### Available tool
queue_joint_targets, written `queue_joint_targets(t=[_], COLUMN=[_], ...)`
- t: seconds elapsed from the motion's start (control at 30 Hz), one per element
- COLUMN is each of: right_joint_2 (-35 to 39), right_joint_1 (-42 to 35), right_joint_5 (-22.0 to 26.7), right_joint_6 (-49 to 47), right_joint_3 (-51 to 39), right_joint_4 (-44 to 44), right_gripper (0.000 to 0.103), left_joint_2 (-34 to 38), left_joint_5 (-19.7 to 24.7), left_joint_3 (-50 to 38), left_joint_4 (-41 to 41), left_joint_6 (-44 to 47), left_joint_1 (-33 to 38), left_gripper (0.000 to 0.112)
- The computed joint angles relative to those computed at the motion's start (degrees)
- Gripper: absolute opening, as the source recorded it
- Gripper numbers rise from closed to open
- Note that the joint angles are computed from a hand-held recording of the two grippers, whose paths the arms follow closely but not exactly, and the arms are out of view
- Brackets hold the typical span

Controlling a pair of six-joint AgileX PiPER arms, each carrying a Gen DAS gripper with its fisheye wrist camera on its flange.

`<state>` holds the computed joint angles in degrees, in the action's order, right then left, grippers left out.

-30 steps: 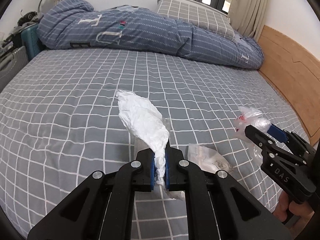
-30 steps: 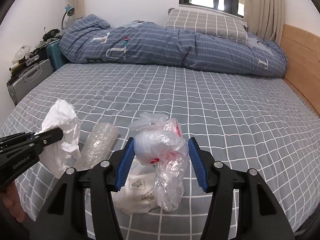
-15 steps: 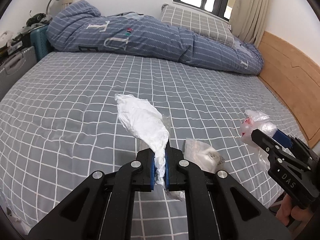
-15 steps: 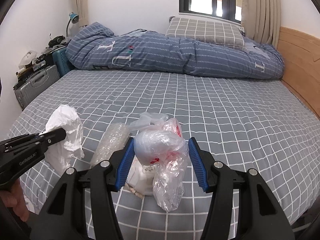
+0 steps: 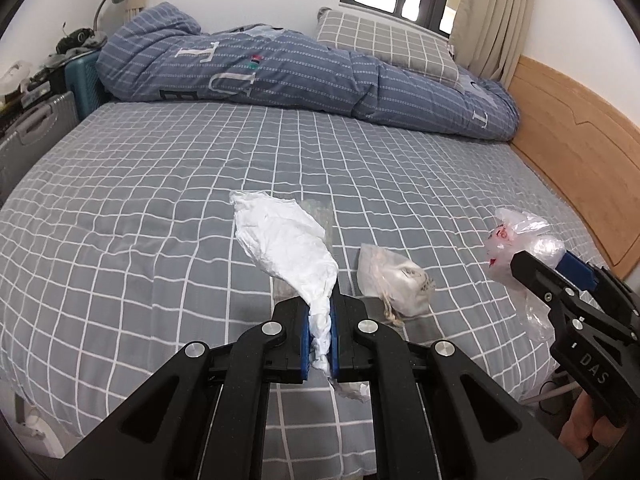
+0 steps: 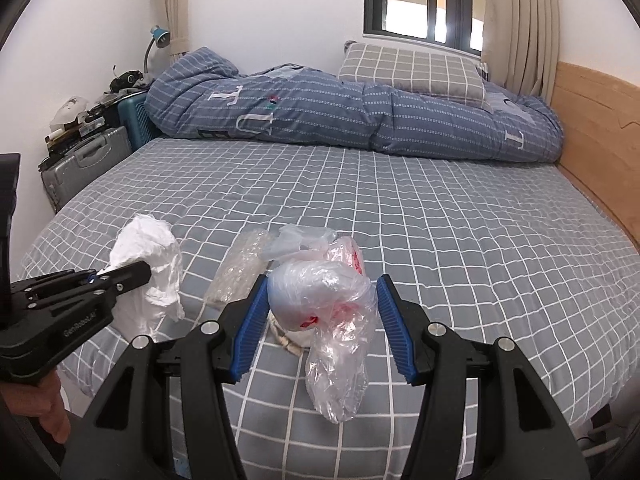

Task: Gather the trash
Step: 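Lift the tissue and plastic bag with both tools and carry them toward the bin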

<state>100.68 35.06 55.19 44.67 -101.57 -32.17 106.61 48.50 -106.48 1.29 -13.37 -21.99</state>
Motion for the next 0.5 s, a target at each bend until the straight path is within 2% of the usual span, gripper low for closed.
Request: queue_joint_targets(t=[0.5], right_joint_2=[-4.46], right_joint_1=[5.17], right_joint_5=[2.13], right_joint_6=[4.69], right_joint_3=[5.60], right_joint_4=[-1.74], right_gripper=[0.052], left_joint_2=[-8.54], left_joint_5=[-3.43], left_joint_3=[13.81], left_joint_4=[1.55], left_joint_6=[-2.87], left_joint_1=[-2.24], left_gripper=[0.006])
